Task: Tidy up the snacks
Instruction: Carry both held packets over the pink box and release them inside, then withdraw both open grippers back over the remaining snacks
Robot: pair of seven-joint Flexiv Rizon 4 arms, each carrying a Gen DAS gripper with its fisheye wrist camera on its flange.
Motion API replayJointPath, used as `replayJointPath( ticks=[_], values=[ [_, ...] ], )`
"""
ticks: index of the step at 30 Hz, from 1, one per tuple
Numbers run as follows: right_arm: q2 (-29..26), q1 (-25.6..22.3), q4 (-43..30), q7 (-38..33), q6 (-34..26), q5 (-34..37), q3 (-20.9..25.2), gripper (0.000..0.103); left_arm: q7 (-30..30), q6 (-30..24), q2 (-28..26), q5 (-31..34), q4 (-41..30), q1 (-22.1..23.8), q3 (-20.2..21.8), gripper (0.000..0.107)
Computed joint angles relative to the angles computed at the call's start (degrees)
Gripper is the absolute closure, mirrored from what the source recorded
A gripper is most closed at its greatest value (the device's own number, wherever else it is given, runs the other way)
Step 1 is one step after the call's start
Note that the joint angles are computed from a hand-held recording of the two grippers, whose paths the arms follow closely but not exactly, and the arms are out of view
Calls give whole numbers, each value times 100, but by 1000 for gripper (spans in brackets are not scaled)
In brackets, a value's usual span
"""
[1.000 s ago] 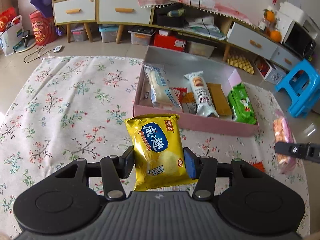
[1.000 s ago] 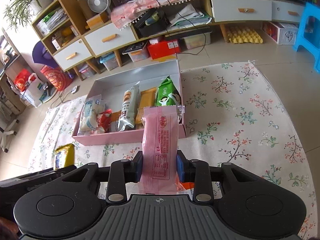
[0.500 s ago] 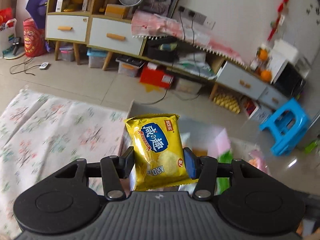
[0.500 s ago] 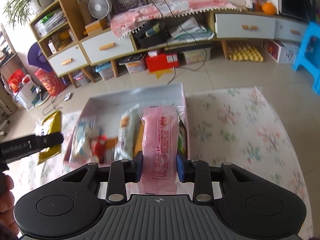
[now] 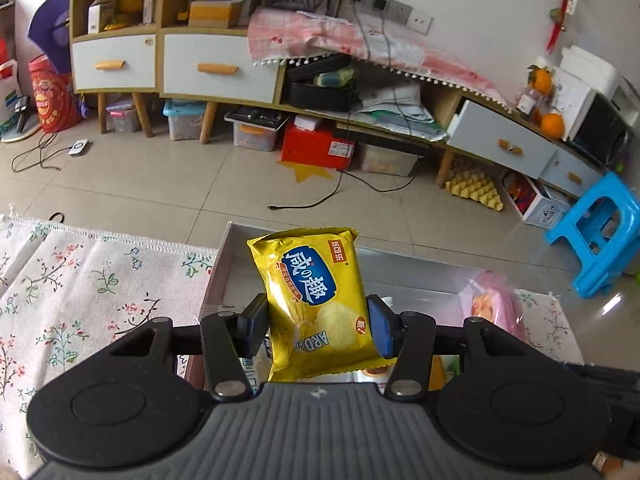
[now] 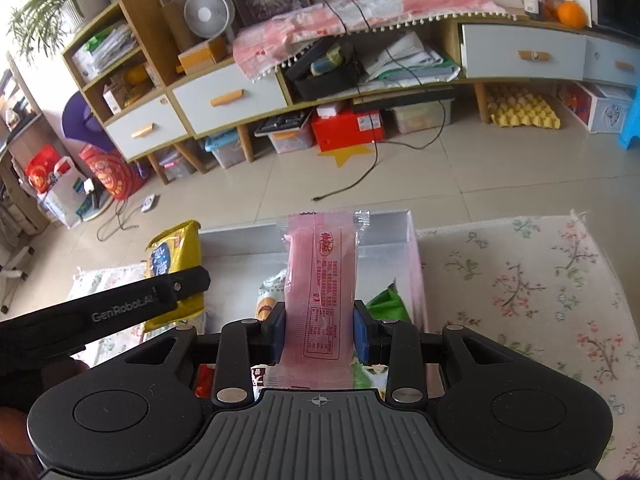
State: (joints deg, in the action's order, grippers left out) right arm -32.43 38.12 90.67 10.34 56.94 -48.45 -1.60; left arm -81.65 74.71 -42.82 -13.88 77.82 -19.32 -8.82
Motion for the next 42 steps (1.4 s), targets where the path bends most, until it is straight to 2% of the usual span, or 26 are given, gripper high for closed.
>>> replayJointPath(
  ticks=[4, 5, 6, 7, 9, 10, 12, 15, 18, 21, 23, 25, 26, 29, 32, 33, 36, 38, 40, 41, 42],
  values=[
    [-187, 32, -264, -209, -142, 46, -24, 71, -92, -96, 13, 3, 3, -10, 74, 56],
    [-191, 72, -236, -75, -5, -96, -118, 71, -142, -13, 48, 24, 59, -20, 112, 51],
    [-202, 125, -248, -19, 1, -216, -183, 70, -198, 17, 83, 54, 80, -40, 167, 35],
    [-224, 183, -328, -130, -224, -237, -176, 68, -195, 73, 139, 66, 142, -9, 153, 30],
    [-254, 321, -527, -519, -930, -216, -113, 65, -51, 269, 295, 2, 361, 174, -55, 30],
    [-217, 362, -516, -546, -1075, -278, -108, 65, -44, 254, 370, -50, 419, 224, -90, 30],
    [-19, 358, -273, -117, -951, -438, -111, 65, -165, 216, 573, -183, 591, 289, -87, 27],
    [315, 267, 123, 620, -651, -620, -22, 63, -42, 287, 942, -616, 1044, 664, -527, 25],
    [605, 243, 365, 846, -763, -784, 146, 60, 87, 373, 1387, -1068, 1577, 931, -813, 24],
    [885, 244, 541, 1084, -969, -836, 360, 53, 42, 286, 1834, -1288, 2001, 909, -707, 21],
    [1112, 210, 754, 1521, -878, -912, 488, 52, 111, 230, 2133, -1464, 2323, 916, -698, 18],
    [1318, 196, 948, 1866, -844, -969, 644, 47, -30, -14, 2347, -1422, 2465, 774, -472, 18],
    [1371, 230, 947, 1830, -1048, -863, 756, 43, -135, -179, 2415, -1315, 2454, 688, -331, 18],
    [1441, 414, 845, 1643, -1852, -526, 1033, 42, -267, -351, 2653, -1011, 2536, 516, -70, 18],
    [1544, 465, 1042, 1688, -1758, -525, 1196, 39, -140, -161, 2824, -943, 2783, 452, -58, 12],
    [1587, 474, 1156, 1771, -1632, -598, 1229, 34, -91, -78, 2850, -924, 2881, 433, -55, 10],
    [1667, 541, 1381, 1962, -1524, -696, 1329, 33, -172, 244, 2793, -557, 3170, 294, 96, 9],
    [1673, 559, 1384, 1782, -1675, -516, 1402, 33, -188, -125, 2619, -146, 3074, 235, 251, 14],
    [1639, 590, 1291, 1501, -2008, -293, 1434, 33, -433, -1034, 2463, 182, 2695, 190, 425, 29],
    [1607, 605, 1254, 1383, -2145, -228, 1435, 31, -344, -1072, 2415, 9, 2679, 298, 305, 28],
    [1594, 608, 1252, 1264, -2250, -153, 1444, 28, -151, -864, 2398, -258, 2772, 423, 142, 21]
  ],
)
